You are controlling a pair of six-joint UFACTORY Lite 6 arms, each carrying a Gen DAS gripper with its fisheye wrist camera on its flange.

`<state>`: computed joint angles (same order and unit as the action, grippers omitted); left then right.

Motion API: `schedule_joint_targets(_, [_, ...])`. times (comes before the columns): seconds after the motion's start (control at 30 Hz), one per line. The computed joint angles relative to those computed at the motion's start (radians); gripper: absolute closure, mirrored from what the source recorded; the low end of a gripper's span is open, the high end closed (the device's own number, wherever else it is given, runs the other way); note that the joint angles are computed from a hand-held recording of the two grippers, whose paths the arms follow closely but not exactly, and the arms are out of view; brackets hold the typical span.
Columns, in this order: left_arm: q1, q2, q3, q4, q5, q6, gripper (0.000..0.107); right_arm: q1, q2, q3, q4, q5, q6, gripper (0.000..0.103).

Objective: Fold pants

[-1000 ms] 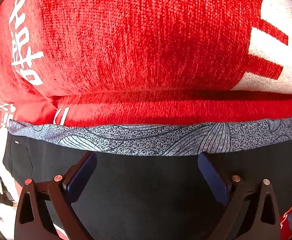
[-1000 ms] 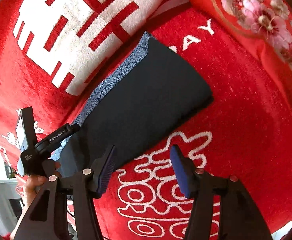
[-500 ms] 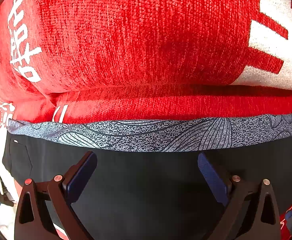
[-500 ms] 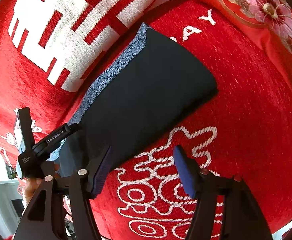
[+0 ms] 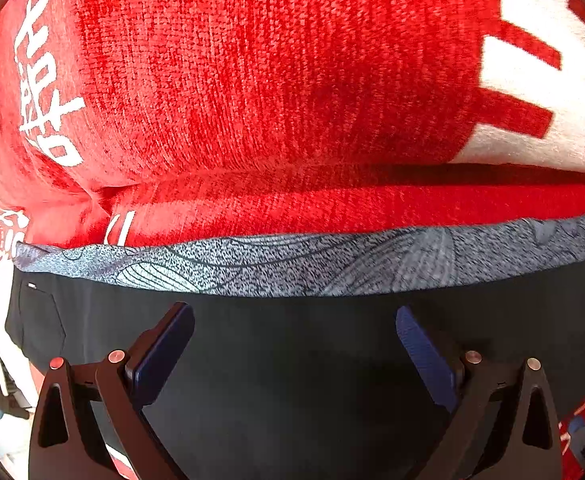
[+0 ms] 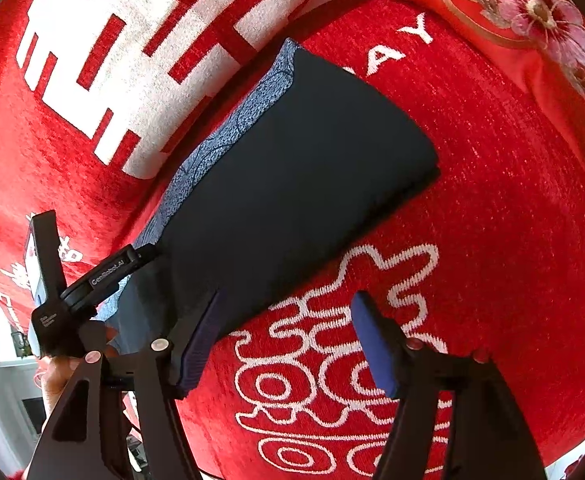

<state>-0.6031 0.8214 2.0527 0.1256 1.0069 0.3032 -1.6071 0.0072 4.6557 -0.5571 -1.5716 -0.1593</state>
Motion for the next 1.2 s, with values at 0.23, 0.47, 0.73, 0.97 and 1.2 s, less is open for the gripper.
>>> schedule_joint_targets(0.23, [0.070, -0.191, -0.251, -0.136, -0.043, 0.204, 0.006, 0.034, -0.049, 0.017, -0.077, 0.039, 0.101, 0.033])
schedule_joint_targets(0.47, [0.113, -0.249, -0.372, -0.167, -0.062, 0.270, 0.014, 0.106, -0.076, 0.058, -0.160, 0.006, 0.235, 0.042])
schedule_joint_targets(0.73, [0.149, -0.301, -0.497, -0.236, -0.153, 0.327, 0.014, 0.175, -0.155, 0.134, -0.314, -0.062, 0.477, 0.043])
schedule_joint_targets(0.97, [0.153, -0.295, -0.430, -0.213, -0.104, 0.336, 0.039, 0.033, -0.030, 0.217, -0.308, 0.039, 0.354, 0.086])
schedule_joint_targets(1.2, [0.163, -0.312, -0.479, -0.296, -0.100, 0.394, 0.041, -0.118, 0.018, -0.025, -0.211, -0.084, -0.237, 0.087])
